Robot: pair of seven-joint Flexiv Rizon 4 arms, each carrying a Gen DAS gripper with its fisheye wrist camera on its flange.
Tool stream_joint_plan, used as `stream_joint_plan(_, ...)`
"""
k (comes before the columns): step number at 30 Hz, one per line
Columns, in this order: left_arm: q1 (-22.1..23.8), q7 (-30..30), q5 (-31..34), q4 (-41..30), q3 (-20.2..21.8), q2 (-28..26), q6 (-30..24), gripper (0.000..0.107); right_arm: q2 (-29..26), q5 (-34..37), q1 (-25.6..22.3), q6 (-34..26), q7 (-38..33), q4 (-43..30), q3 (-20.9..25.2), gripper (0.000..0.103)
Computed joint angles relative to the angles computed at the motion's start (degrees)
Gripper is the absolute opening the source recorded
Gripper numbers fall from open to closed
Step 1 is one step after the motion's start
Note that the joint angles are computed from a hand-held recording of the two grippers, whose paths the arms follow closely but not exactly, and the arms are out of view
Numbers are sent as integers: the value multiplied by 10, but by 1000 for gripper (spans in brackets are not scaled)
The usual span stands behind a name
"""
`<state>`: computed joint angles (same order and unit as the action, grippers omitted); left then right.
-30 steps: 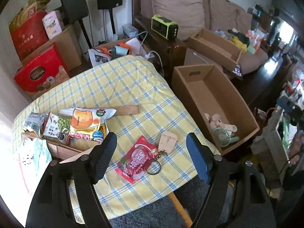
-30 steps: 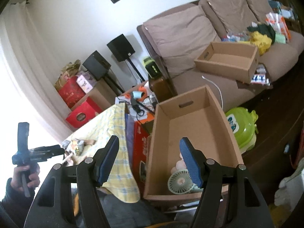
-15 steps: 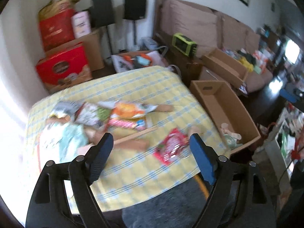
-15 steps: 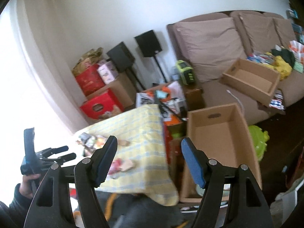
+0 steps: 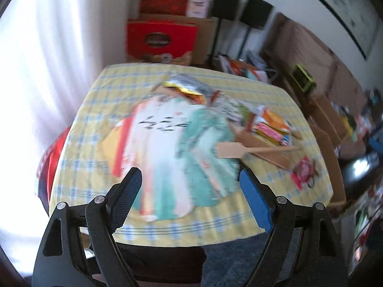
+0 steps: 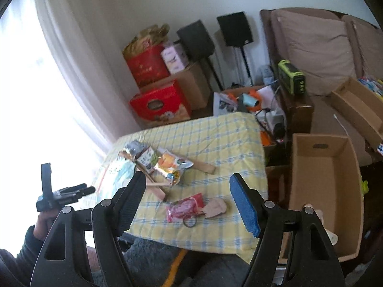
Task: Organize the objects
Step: 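Withdraw both grippers from the box back toward the table, then move the left gripper to the painted paper fan while the right approaches the wooden spatula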
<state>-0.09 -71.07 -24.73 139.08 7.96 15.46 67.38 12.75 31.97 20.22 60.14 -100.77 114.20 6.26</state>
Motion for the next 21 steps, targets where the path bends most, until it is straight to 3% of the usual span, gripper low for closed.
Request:
stream_joint_plan(4,-4,35,-53,9,20,-18,12,83,-38,-15,9,-8,5,-17,12,79)
stream_joint_plan(9,39,30,-9,3,17,-38,32,90,-91,-35,8,-38,35,-41,32,79)
stream_joint_plan(11,54,35,0,-5,23,-46,17,99,-105,-35,3,-51,38,-48,38,79)
stream_joint_plan(14,65,78,-7,-17,33,-53,-28,99,-132,-15,-3,-75,31,-65,45,79)
stream_joint_plan(18,75,102,1,-10,29,-57,-13,99,-165,-5,-17,-97,54,-84,52,79)
stream_joint_plan(21,67,126,-51,-6,31,-66,-12,99,-191,7,-26,-109,59,-108,60,79)
